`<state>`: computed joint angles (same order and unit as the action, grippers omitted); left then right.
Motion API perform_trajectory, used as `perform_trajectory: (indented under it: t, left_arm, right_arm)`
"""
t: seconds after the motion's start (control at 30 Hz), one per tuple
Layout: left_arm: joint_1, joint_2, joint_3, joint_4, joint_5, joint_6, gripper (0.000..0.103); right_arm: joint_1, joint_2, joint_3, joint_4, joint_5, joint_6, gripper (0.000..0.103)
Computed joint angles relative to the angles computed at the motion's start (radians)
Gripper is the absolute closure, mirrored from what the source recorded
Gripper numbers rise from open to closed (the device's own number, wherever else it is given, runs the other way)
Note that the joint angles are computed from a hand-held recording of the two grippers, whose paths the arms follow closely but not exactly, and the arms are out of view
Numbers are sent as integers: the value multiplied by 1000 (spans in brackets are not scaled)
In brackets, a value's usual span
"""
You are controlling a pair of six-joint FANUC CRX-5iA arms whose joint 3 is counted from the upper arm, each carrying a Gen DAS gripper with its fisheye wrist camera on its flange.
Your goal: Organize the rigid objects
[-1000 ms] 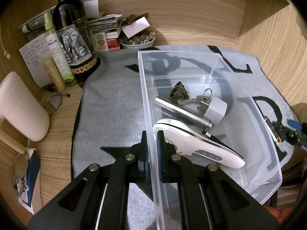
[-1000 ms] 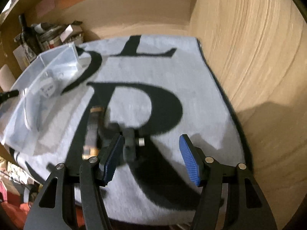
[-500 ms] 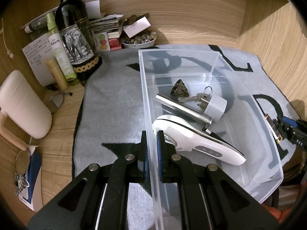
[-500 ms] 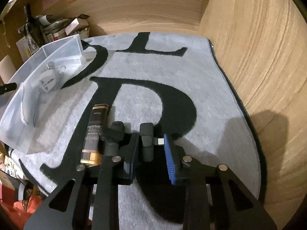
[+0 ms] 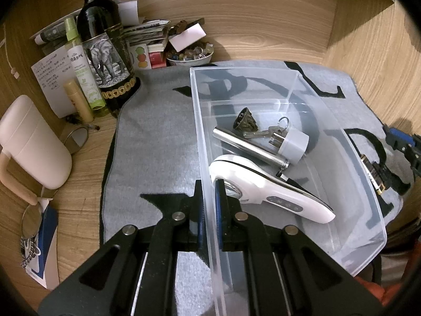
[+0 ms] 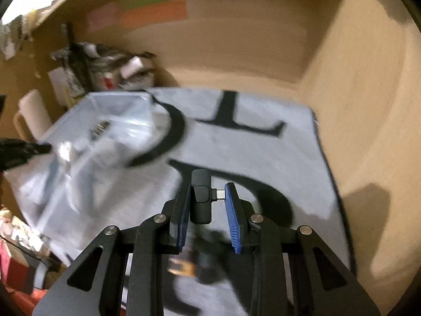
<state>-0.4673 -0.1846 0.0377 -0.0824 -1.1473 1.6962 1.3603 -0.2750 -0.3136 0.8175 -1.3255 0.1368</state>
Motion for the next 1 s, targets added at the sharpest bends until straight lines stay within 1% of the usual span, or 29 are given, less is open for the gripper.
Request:
perform_trajectory:
  t: [0.2,0.3,0.47,0.63,0.8,1.0]
  left_arm:
    - [-9,-20,-14,-7,9,9,96]
    - [-8,-31,-23,-3,15,10,96]
    - [-8,-38,-31,-3,24,10,96]
    - [3,-46,-45,16,39,0,96]
    - [8,-49,-51,25,45,-9,96]
    - [11,-50,-53,30,47,-17,96]
  right_arm:
    - [-44,63,54,30,150,62,79]
    - [-56,95,84,34,199,100,79]
    - [-77,150,140,7,280,174,79]
    - [-87,198,189,-55,310,257,79]
    - [-97,245,243,-146,304,331,79]
    - [-90,276,274,-171,289,370,79]
